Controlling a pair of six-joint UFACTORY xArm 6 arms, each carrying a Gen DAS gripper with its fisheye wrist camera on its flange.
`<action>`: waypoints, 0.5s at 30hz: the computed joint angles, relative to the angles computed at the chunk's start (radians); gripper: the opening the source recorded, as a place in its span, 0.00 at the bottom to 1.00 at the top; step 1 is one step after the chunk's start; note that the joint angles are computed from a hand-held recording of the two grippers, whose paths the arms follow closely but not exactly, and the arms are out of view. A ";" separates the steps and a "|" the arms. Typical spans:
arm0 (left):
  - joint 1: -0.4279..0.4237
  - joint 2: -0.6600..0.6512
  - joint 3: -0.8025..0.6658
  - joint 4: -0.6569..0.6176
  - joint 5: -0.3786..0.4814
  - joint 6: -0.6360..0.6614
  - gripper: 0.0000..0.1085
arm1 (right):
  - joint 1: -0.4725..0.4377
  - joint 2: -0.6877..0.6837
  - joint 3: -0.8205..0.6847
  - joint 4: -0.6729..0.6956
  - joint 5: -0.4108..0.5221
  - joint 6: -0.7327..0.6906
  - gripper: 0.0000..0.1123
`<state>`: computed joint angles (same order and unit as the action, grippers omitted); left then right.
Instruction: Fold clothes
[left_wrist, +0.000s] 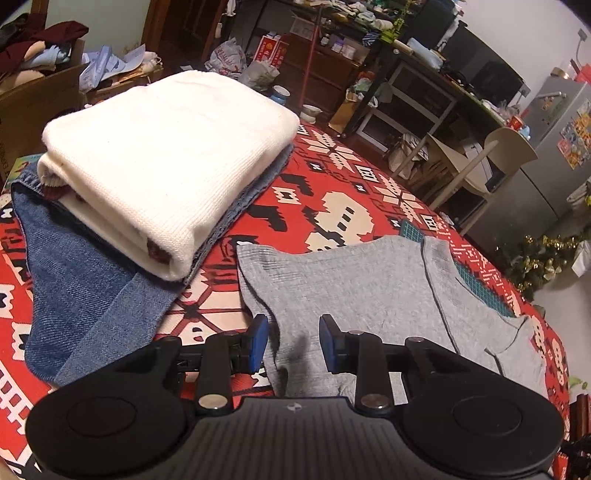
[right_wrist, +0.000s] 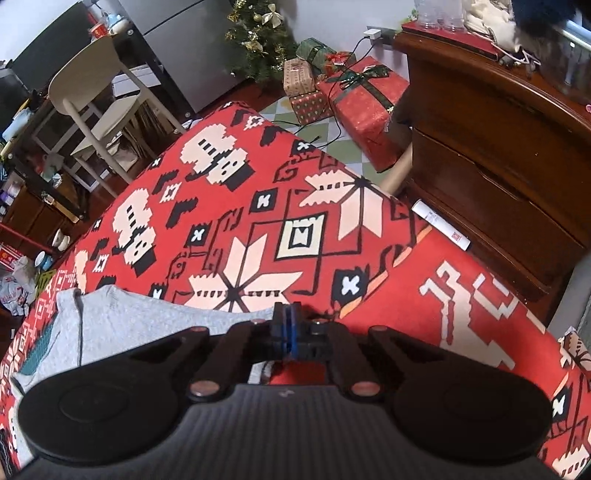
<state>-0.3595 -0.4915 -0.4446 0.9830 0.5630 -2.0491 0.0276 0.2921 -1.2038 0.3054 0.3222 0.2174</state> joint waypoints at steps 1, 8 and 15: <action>-0.002 0.004 -0.003 0.001 0.002 0.004 0.27 | 0.000 -0.010 0.011 0.018 -0.002 -0.011 0.10; -0.015 0.020 -0.015 0.004 0.009 0.030 0.27 | 0.003 -0.142 0.112 0.261 0.024 -0.215 0.10; -0.021 -0.008 0.006 -0.005 0.008 0.011 0.27 | 0.012 -0.263 0.221 0.371 0.137 -0.296 0.18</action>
